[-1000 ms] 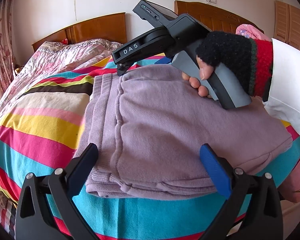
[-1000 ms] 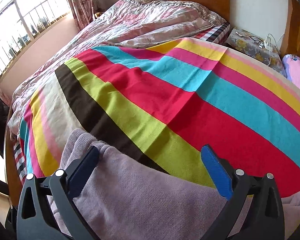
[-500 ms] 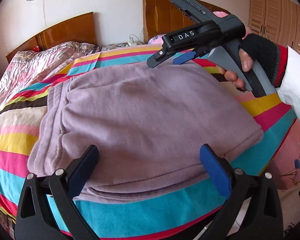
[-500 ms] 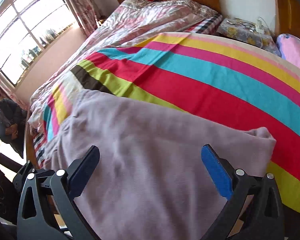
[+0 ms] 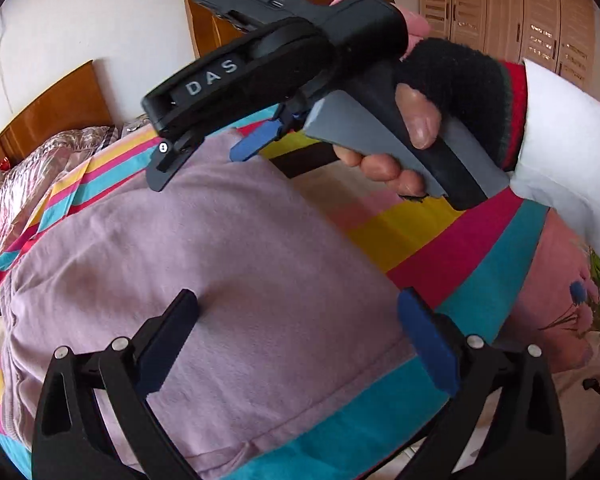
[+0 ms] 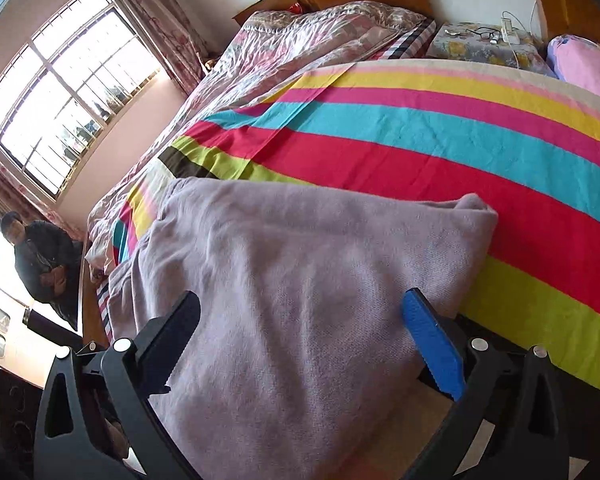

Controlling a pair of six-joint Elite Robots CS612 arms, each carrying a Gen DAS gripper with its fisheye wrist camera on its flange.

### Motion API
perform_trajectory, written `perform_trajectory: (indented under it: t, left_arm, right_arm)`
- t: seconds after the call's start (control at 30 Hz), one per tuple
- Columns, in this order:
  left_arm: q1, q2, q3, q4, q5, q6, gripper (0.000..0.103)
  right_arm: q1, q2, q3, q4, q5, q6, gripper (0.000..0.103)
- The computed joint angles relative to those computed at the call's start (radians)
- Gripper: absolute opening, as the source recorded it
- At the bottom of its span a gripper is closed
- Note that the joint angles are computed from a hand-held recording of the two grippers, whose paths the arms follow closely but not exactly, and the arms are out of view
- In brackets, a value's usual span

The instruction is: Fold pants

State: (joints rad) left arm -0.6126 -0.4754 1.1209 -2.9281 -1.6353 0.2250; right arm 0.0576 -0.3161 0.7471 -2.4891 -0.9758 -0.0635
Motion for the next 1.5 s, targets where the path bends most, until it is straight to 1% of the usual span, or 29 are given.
perform_trajectory:
  t: [0.03, 0.13, 0.2, 0.23, 0.27, 0.3, 0.33, 0.37, 0.4, 0.43, 0.47, 0.5, 0.57, 0.67, 0.7, 0.73, 0.8, 0.87, 0.9, 0.97, 1.03, 1.07, 1.1, 1.13, 1.23, 1.3, 1.33, 1.4, 1.5]
  left_arm:
    - [-0.006, 0.005, 0.003, -0.019, 0.025, 0.009, 0.1]
    - [-0.004, 0.005, 0.006, -0.017, 0.025, -0.014, 0.1]
    - [-0.009, 0.003, 0.013, -0.023, 0.048, -0.007, 0.1]
    - [-0.011, 0.002, 0.016, -0.027, 0.053, -0.011, 0.1]
    - [-0.011, 0.001, 0.022, -0.035, 0.056, -0.015, 0.1]
    - [-0.011, -0.002, 0.028, -0.044, 0.062, -0.017, 0.1]
    - [-0.013, -0.007, 0.039, -0.057, 0.071, -0.023, 0.1]
    - [-0.014, -0.017, 0.058, -0.071, 0.076, -0.033, 0.1]
    - [-0.013, -0.029, 0.078, -0.086, 0.066, -0.038, 0.101]
    - [-0.013, -0.042, 0.104, -0.114, 0.064, -0.04, 0.101]
    - [-0.018, -0.053, 0.131, -0.16, 0.093, -0.05, 0.101]
    - [-0.022, -0.06, 0.152, -0.197, 0.13, -0.069, 0.101]
    - [-0.025, -0.073, 0.182, -0.241, 0.171, -0.115, 0.101]
    - [-0.031, -0.093, 0.222, -0.303, 0.257, -0.212, 0.101]
    - [-0.03, -0.1, 0.235, -0.333, 0.275, -0.24, 0.101]
    - [-0.027, -0.105, 0.244, -0.368, 0.291, -0.266, 0.101]
    - [-0.033, -0.126, 0.281, -0.443, 0.339, -0.299, 0.102]
    - [-0.033, -0.149, 0.304, -0.458, 0.369, -0.319, 0.102]
    - [-0.033, -0.159, 0.315, -0.463, 0.386, -0.339, 0.102]
    - [-0.033, -0.175, 0.328, -0.462, 0.431, -0.387, 0.102]
    - [-0.038, -0.187, 0.335, -0.448, 0.507, -0.416, 0.102]
    - [-0.039, -0.191, 0.337, -0.445, 0.537, -0.425, 0.102]
    - [-0.04, -0.193, 0.339, -0.448, 0.552, -0.431, 0.102]
    - [-0.039, -0.202, 0.351, -0.453, 0.556, -0.438, 0.102]
    - [-0.033, -0.215, 0.371, -0.469, 0.538, -0.465, 0.102]
    - [-0.03, -0.218, 0.381, -0.473, 0.539, -0.495, 0.102]
    - [-0.03, -0.219, 0.384, -0.466, 0.547, -0.514, 0.102]
    - [-0.028, -0.221, 0.388, -0.448, 0.544, -0.548, 0.102]
    - [-0.027, -0.222, 0.391, -0.434, 0.535, -0.571, 0.102]
  right_arm:
    - [-0.001, 0.009, -0.013, -0.006, 0.009, 0.002, 0.098]
    - [-0.009, 0.031, -0.048, -0.013, 0.028, 0.065, 0.098]
    - [-0.007, 0.038, -0.058, -0.025, 0.021, 0.082, 0.098]
    - [-0.005, 0.036, -0.051, -0.049, 0.003, 0.093, 0.097]
    - [-0.003, 0.027, -0.029, -0.104, -0.034, 0.119, 0.096]
    - [-0.001, 0.011, 0.008, -0.182, -0.097, 0.158, 0.096]
    - [0.002, -0.014, 0.057, -0.26, -0.171, 0.209, 0.097]
    - [0.001, -0.041, 0.113, -0.34, -0.212, 0.264, 0.097]
    - [-0.003, -0.072, 0.181, -0.433, -0.226, 0.313, 0.097]
    - [-0.006, -0.106, 0.253, -0.525, -0.243, 0.342, 0.097]
    - [-0.005, -0.14, 0.323, -0.6, -0.286, 0.345, 0.098]
    - [-0.001, -0.174, 0.39, -0.663, -0.345, 0.335, 0.098]
    - [0.014, -0.237, 0.522, -0.783, -0.461, 0.318, 0.099]
    - [0.042, -0.311, 0.686, -0.927, -0.621, 0.305, 0.099]
    - [0.055, -0.328, 0.731, -0.983, -0.679, 0.301, 0.099]
    - [0.066, -0.341, 0.77, -1.044, -0.72, 0.304, 0.099]
    - [0.089, -0.354, 0.831, -1.162, -0.778, 0.325, 0.099]
    - [0.111, -0.361, 0.861, -1.235, -0.811, 0.325, 0.099]
    - [0.122, -0.365, 0.869, -1.243, -0.823, 0.314, 0.099]
    - [0.142, -0.372, 0.873, -1.224, -0.845, 0.304, 0.099]
    - [0.151, -0.372, 0.87, -1.218, -0.813, 0.303, 0.099]
    - [0.158, -0.372, 0.867, -1.21, -0.807, 0.3, 0.099]
    - [0.17, -0.371, 0.859, -1.183, -0.822, 0.299, 0.099]
    - [0.178, -0.372, 0.854, -1.15, -0.825, 0.299, 0.099]
    - [0.197, -0.362, 0.841, -1.098, -0.794, 0.286, 0.099]
    - [0.208, -0.358, 0.827, -1.038, -0.772, 0.242, 0.099]
    - [0.215, -0.355, 0.818, -1.013, -0.774, 0.219, 0.099]
    - [0.223, -0.35, 0.812, -1.003, -0.776, 0.19, 0.099]
    - [0.227, -0.35, 0.812, -0.997, -0.794, 0.195, 0.099]
